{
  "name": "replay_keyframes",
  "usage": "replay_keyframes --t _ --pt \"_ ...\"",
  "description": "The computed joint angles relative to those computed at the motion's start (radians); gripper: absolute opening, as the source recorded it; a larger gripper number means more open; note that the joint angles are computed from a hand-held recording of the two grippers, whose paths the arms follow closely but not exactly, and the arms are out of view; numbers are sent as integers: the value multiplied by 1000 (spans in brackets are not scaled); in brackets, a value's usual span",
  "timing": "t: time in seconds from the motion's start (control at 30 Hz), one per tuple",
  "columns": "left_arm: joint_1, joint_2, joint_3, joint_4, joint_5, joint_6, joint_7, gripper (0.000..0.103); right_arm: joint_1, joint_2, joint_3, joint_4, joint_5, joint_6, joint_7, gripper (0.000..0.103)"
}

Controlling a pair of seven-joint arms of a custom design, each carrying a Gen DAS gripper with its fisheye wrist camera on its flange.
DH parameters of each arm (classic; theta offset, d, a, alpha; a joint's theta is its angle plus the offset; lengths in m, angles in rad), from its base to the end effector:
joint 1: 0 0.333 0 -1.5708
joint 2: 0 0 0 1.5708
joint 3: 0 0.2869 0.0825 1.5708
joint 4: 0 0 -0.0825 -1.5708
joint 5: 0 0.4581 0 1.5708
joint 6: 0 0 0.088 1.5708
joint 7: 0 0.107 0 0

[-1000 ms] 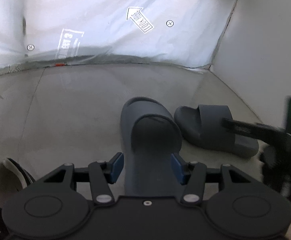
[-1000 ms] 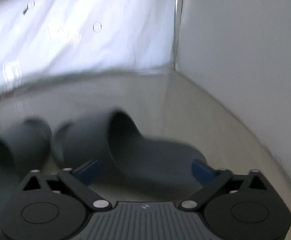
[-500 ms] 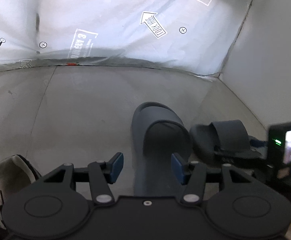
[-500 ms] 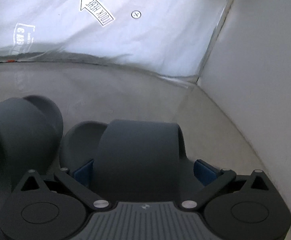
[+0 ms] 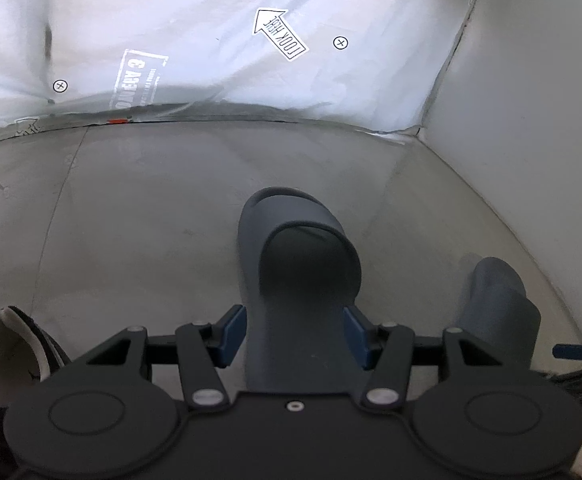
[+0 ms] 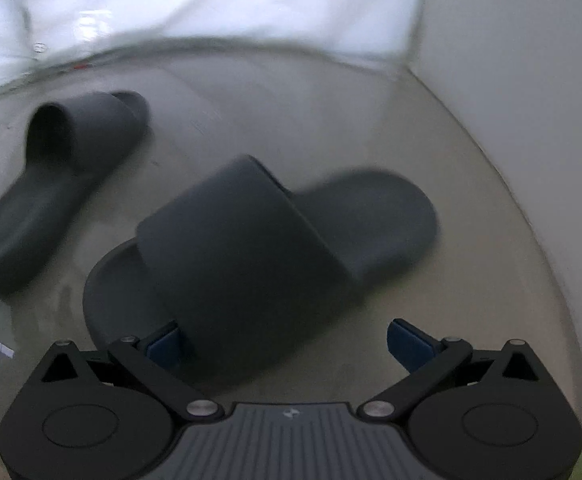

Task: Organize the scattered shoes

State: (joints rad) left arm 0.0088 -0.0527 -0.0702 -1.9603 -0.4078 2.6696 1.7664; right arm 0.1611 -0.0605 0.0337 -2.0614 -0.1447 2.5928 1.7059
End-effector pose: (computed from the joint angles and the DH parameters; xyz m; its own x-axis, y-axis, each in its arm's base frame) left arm 0.6631 -0.0296 0.5313 -0.0667 -0.9678 0.2428 -0.7204 -0.1216 -0.6829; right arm 0.6356 0.1285 0.4684 0.1422 -0.9881 0.0578 -0.8131 -0.1499 -0.5625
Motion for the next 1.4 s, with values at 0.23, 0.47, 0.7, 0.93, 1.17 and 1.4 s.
replay_keyframes --t 0.23,0.47,0.7,0.93,1.17,1.4 --pt "1 -6 2 -13 8 22 6 54 -2 38 12 21 83 126 290 103" --pt "2 -15 4 -34 33 47 -53 54 18 173 -13 176 214 62 268 103" --pt "-5 -20 8 -43 39 54 -56 54 41 248 -54 310 204 -73 567 103" --pt "-7 -17 9 -45 20 59 -32 54 77 370 -69 492 93 -191 711 103" --pt "-8 -14 9 -48 -6 63 -3 54 7 357 26 439 302 -96 207 103" --pt "-5 -26 10 -67 3 79 -22 54 -42 379 71 497 558 -246 -402 102"
